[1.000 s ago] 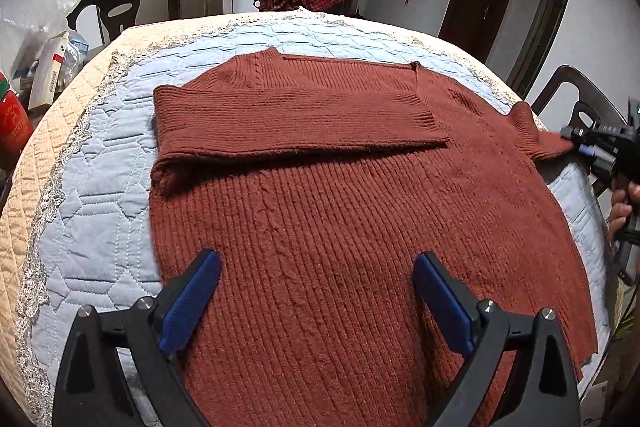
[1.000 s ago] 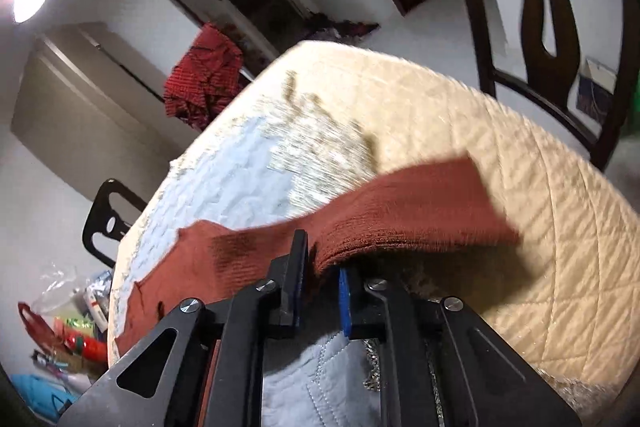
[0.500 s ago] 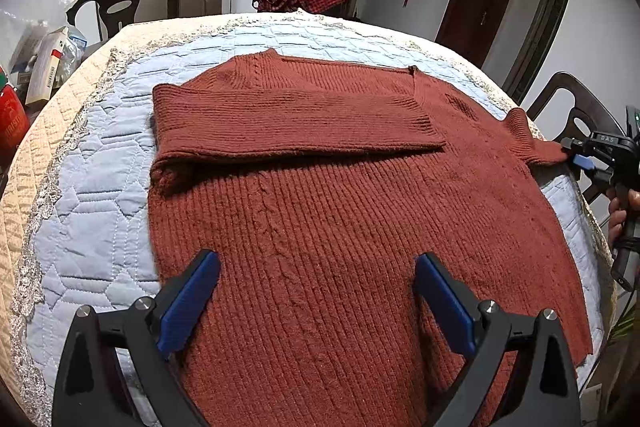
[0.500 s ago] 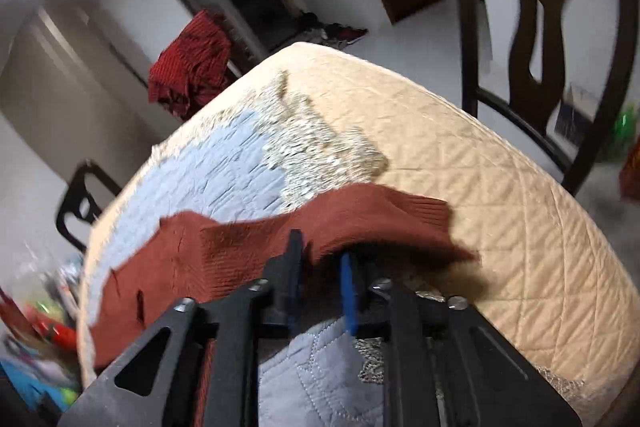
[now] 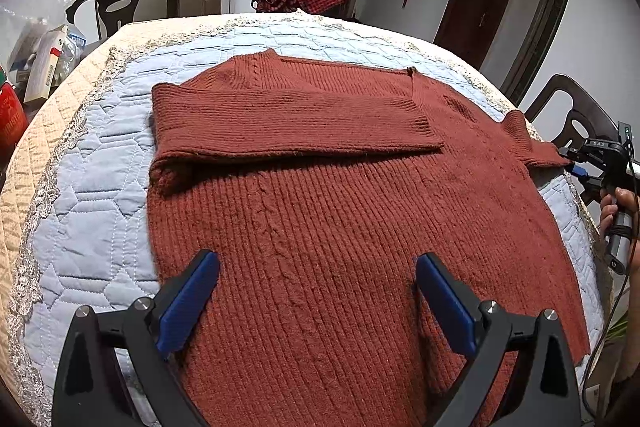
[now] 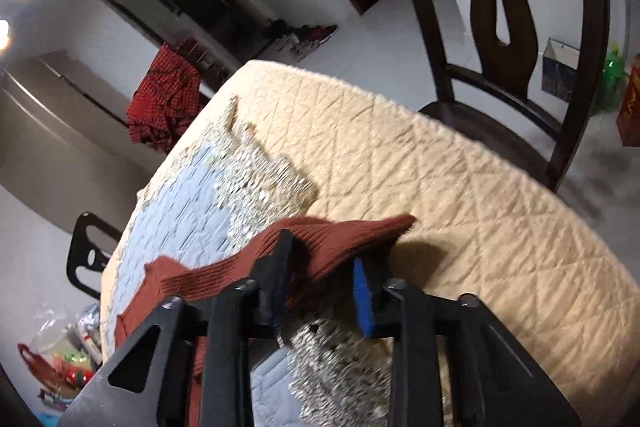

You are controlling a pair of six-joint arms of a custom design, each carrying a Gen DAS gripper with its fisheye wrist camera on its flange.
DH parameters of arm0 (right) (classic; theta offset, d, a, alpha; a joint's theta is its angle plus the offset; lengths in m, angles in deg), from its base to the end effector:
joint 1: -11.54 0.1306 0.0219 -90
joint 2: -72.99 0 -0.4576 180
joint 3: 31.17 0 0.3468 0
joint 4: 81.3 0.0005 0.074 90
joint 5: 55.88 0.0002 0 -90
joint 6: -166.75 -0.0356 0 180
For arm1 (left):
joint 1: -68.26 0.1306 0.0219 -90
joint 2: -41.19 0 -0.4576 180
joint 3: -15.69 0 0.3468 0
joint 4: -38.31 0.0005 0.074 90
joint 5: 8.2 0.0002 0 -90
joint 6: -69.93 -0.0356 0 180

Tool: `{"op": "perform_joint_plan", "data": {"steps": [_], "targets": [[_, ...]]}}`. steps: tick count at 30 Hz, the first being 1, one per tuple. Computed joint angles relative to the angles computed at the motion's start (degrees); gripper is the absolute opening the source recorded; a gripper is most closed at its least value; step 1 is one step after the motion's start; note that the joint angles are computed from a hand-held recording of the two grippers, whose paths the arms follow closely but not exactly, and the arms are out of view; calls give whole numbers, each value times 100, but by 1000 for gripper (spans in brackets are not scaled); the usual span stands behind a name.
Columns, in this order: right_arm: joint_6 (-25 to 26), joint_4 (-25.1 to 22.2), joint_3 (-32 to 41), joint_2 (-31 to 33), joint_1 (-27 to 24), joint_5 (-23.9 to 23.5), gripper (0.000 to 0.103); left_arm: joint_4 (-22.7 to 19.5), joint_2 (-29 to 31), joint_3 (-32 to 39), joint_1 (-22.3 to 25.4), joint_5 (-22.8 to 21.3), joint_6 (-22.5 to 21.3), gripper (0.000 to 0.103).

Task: Fold small clothes

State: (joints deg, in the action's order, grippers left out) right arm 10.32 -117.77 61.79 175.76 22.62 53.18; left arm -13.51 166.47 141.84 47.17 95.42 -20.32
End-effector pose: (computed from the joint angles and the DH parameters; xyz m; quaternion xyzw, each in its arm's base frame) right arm 0.5313 0.0917 0.4399 0.4797 0.7819 0.1100 0.3825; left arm 0.6511 -0.2606 0.4250 0.2122 0.9123 -0.1699 0.3062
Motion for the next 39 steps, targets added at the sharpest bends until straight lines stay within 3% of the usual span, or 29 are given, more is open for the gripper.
{"op": "perform_joint_plan", "data": {"steps": [3,8,11,16,19,21,24,26,30,33,36,39], "targets": [[144,-72,100,-14,21,196,10,-2,2,6,3,11,3,100],[1011,-2,641,97,288,495,6,4,-5,-7,3,15,2,100],[1680,1,1242,383,541,409,6,4,-5,-7,3,15,2,100],[2636,-334,2683,1271,982,-223,6,13,-4,-11,9,37,12,100],[3148,-790,3822,2011,1194,-980,7,26,-3,-13,17,79,32,100],[3410,-1080,4321,2345,1297,-1362,21,29,-7,-19,19,89,32,100],[3605,-796,4097,2283,1376,-1427,24,36,-13,-31,38,139,35,100],[3517,-401,3504,1962,1354,-1367,24,49,-21,-44,58,197,48,100],[3156,177,2258,1224,1256,-728,24,-89,7,104,136,482,135,100],[2766,332,1551,827,1171,-460,24,-128,57,366,186,834,303,100],[2468,185,1185,679,1075,-431,24,-167,217,843,163,1036,427,100],[2241,-364,1093,749,1008,-228,24,-234,465,1365,89,1018,568,100]]}}
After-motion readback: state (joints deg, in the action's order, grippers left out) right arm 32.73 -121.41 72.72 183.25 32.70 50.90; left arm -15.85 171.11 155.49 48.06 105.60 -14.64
